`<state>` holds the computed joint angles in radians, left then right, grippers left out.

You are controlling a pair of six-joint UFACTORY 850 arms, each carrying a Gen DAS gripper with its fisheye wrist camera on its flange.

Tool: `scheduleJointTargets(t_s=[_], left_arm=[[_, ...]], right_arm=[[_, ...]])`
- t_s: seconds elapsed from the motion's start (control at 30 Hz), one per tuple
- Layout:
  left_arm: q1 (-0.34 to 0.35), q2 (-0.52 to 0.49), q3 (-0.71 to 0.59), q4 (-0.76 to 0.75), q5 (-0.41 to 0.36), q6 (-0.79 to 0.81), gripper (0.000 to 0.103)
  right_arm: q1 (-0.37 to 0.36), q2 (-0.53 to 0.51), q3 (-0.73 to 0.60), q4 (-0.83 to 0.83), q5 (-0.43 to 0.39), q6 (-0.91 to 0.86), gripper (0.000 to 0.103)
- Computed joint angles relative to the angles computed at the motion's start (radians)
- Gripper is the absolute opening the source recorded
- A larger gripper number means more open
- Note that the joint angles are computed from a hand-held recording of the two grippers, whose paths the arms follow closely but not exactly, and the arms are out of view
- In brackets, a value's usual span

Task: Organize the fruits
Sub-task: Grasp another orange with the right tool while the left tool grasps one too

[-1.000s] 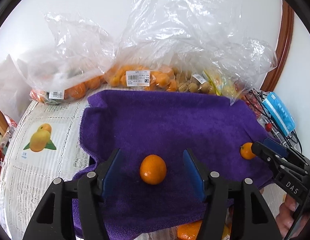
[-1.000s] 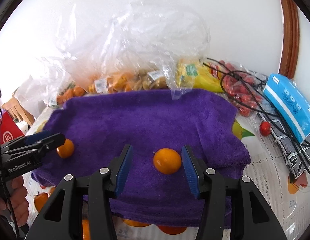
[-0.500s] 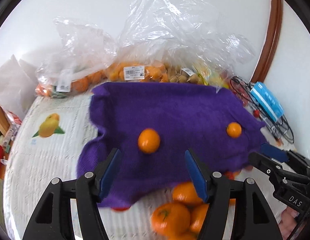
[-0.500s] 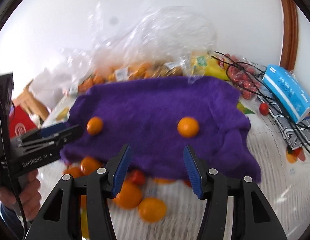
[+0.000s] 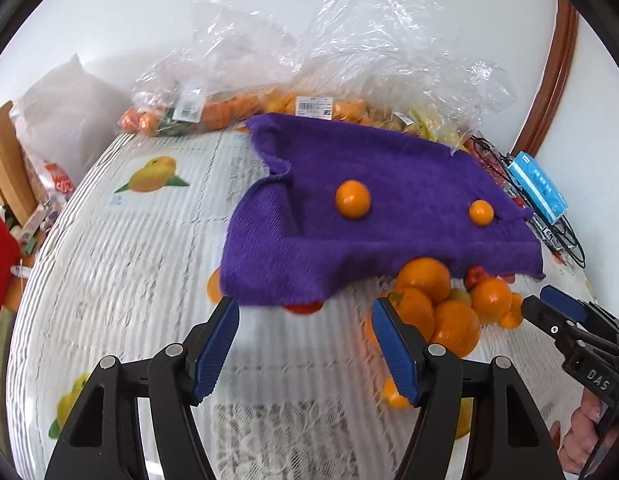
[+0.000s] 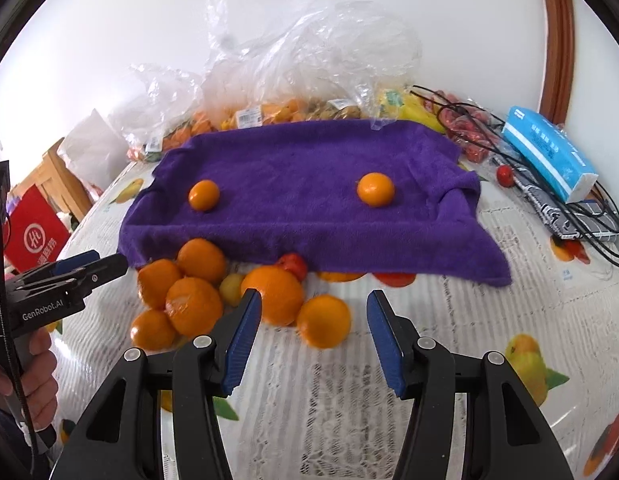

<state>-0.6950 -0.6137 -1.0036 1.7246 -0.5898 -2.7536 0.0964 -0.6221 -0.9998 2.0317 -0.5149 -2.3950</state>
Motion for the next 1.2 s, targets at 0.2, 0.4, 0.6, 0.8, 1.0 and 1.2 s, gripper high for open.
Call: scheduleJointTargets(t_s=[0.2, 0.4, 0.6, 0.8, 1.0, 1.2], left_arm=[[-0.023, 0.019, 0.041, 0.016, -0.006, -0.034, 0.067], [-0.034, 0.027, 0.056, 0.01, 0.006, -0.036, 0.067], [-0.045, 0.019, 0.05, 0.01, 0.008, -0.059, 0.067], [-0.055, 0.006, 0.021, 0.04, 0.03, -0.056, 0.067], [-0.058, -0.043, -0.039, 0.116, 0.076, -0.071, 0.069], [-0.056, -0.094, -0.108, 0.019, 0.108, 0.057, 0.051]], right_arm=[[0.019, -0.028, 0.005, 0.089, 0.032, -0.099, 0.054], [0.011, -0.056, -0.018, 0.077, 0.019, -0.123, 0.054], [-0.016, -0.103, -0.082, -0.145, -0.022, 0.077, 0.036], [-0.051, -0.055, -0.02, -0.058, -0.036, -0.038, 0.036], [-0.08, -0.053, -0.015, -0.119, -0.012, 0.016, 0.036], [-0.075, -0.063, -0.013, -0.106, -0.004, -0.015, 0.036]])
